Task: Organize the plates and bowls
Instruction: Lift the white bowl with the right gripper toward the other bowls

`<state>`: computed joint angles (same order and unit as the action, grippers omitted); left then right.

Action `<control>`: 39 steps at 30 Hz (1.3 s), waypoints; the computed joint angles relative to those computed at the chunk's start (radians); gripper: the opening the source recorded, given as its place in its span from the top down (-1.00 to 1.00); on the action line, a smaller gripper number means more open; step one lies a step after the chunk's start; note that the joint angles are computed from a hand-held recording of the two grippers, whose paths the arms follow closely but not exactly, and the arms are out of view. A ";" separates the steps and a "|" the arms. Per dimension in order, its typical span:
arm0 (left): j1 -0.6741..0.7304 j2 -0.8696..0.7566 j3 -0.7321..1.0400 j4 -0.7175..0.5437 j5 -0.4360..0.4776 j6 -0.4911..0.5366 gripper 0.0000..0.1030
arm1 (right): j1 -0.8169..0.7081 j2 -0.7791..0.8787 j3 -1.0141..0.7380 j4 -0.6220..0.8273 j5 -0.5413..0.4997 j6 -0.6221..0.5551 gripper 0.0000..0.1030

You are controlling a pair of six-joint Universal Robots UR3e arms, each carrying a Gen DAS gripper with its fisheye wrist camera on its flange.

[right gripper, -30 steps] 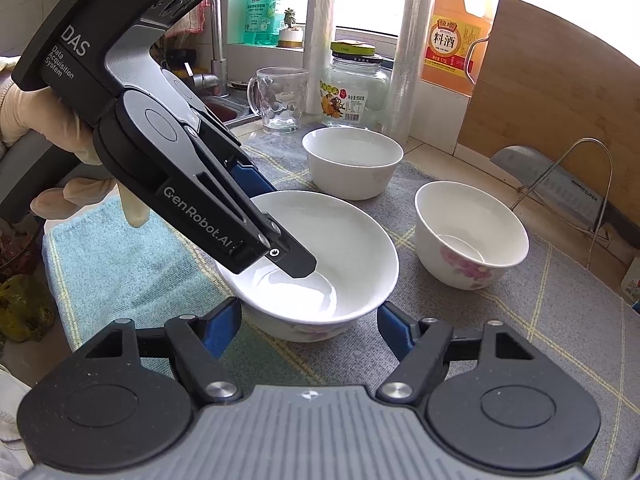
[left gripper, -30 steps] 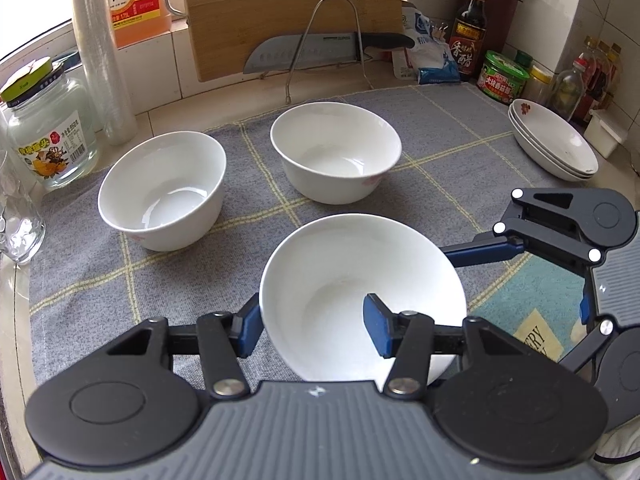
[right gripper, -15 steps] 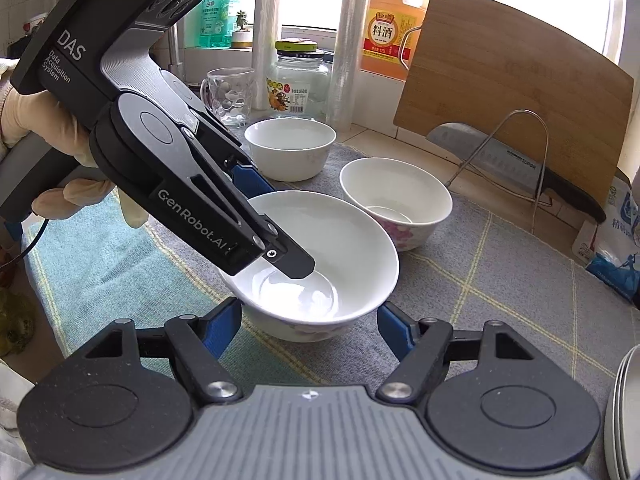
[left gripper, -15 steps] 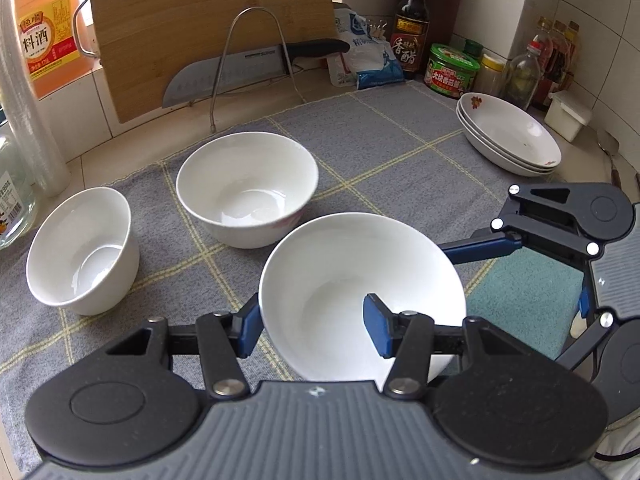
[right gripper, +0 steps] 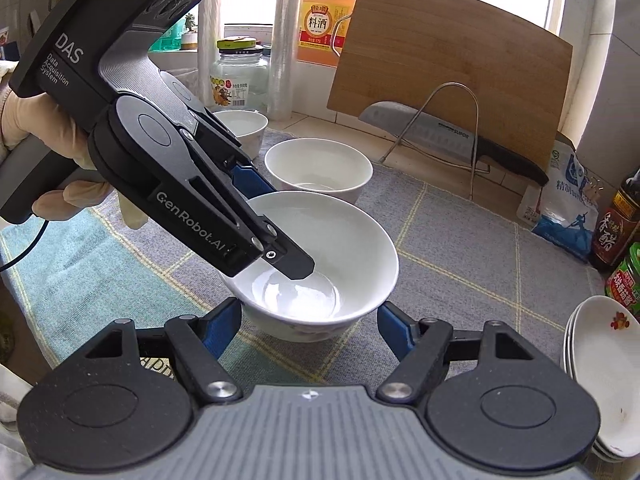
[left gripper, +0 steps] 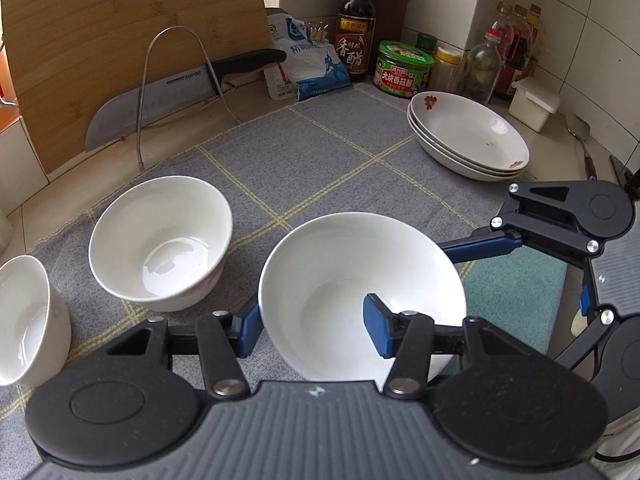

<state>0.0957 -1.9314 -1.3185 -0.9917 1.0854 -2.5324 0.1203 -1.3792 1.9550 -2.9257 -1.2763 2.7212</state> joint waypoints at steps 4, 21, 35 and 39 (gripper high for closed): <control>-0.021 -0.029 0.031 -0.009 -0.001 -0.012 -0.01 | -0.019 -0.018 0.014 0.012 0.000 -0.006 -0.53; -0.034 -0.038 0.010 -0.002 -0.029 -0.050 -0.02 | -0.043 -0.057 0.038 0.080 0.002 -0.021 -0.53; -0.020 -0.029 -0.031 0.029 -0.051 -0.050 -0.19 | -0.039 -0.048 0.026 0.094 0.001 -0.003 -0.56; -0.005 -0.008 -0.079 0.111 -0.062 -0.079 -0.81 | -0.031 -0.047 0.041 0.055 -0.004 -0.005 -1.00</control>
